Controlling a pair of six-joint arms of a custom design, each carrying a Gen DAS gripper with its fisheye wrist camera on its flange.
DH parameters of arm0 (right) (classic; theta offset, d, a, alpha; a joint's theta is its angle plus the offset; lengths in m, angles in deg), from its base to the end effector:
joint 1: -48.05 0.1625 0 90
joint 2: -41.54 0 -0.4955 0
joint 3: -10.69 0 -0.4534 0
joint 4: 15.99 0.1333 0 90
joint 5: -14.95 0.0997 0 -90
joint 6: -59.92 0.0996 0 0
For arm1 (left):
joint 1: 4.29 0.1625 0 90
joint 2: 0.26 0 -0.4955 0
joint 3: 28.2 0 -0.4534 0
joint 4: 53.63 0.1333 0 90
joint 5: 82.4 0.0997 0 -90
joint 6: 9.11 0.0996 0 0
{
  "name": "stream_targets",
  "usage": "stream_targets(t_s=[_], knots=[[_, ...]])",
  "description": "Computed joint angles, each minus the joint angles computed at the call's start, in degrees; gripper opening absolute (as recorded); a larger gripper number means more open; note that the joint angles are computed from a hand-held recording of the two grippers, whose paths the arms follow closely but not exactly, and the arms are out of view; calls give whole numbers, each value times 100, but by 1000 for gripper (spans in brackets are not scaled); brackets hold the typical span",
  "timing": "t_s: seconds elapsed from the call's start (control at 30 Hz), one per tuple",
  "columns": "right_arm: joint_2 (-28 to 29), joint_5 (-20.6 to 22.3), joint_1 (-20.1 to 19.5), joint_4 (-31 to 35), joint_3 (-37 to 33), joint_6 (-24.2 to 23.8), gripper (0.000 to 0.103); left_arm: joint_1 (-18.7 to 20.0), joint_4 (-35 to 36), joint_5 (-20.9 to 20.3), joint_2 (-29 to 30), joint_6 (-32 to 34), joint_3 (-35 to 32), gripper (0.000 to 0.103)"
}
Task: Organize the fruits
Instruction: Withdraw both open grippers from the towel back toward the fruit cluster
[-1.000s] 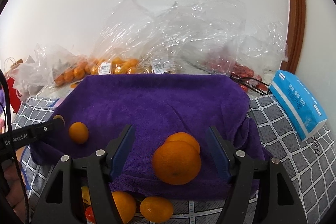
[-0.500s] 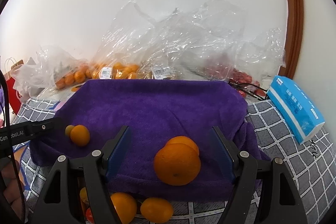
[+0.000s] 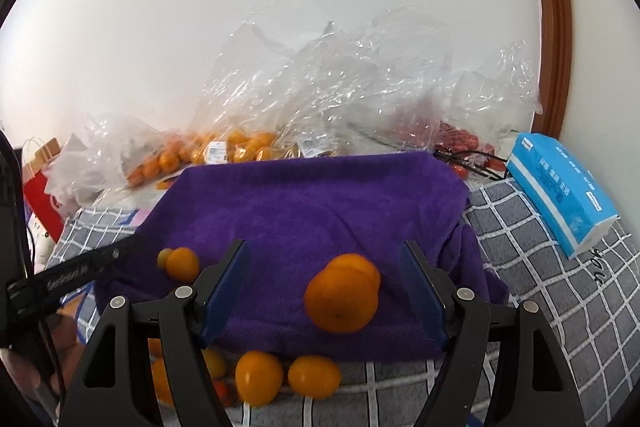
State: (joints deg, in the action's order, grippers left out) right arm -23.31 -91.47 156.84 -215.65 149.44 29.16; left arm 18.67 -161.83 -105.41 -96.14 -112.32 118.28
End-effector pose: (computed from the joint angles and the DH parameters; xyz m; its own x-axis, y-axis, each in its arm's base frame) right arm 0.2519 -0.4140 0.1561 -0.6924 -0.5240 0.4960 -0.7163 0.5821 -0.3849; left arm -0.1888 -0.3243 0.2187 -0.8258 -0.4469 -0.3441 0.1160 0.4624 -0.8790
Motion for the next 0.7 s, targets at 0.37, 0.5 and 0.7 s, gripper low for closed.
stream_targets(t_s=[0.37,0.5,0.7], knots=[[-416,-113,-21,272,371,77,71,-379,1227,-569,-319,-638,-236,49],[-512,-37,-60,642,446,206,61,-694,2040,-860,-449,-1304,-257,50],[-327,-259,-125,478,572,44,41,-1036,2519,-1357,-628,-1670,-163,50]])
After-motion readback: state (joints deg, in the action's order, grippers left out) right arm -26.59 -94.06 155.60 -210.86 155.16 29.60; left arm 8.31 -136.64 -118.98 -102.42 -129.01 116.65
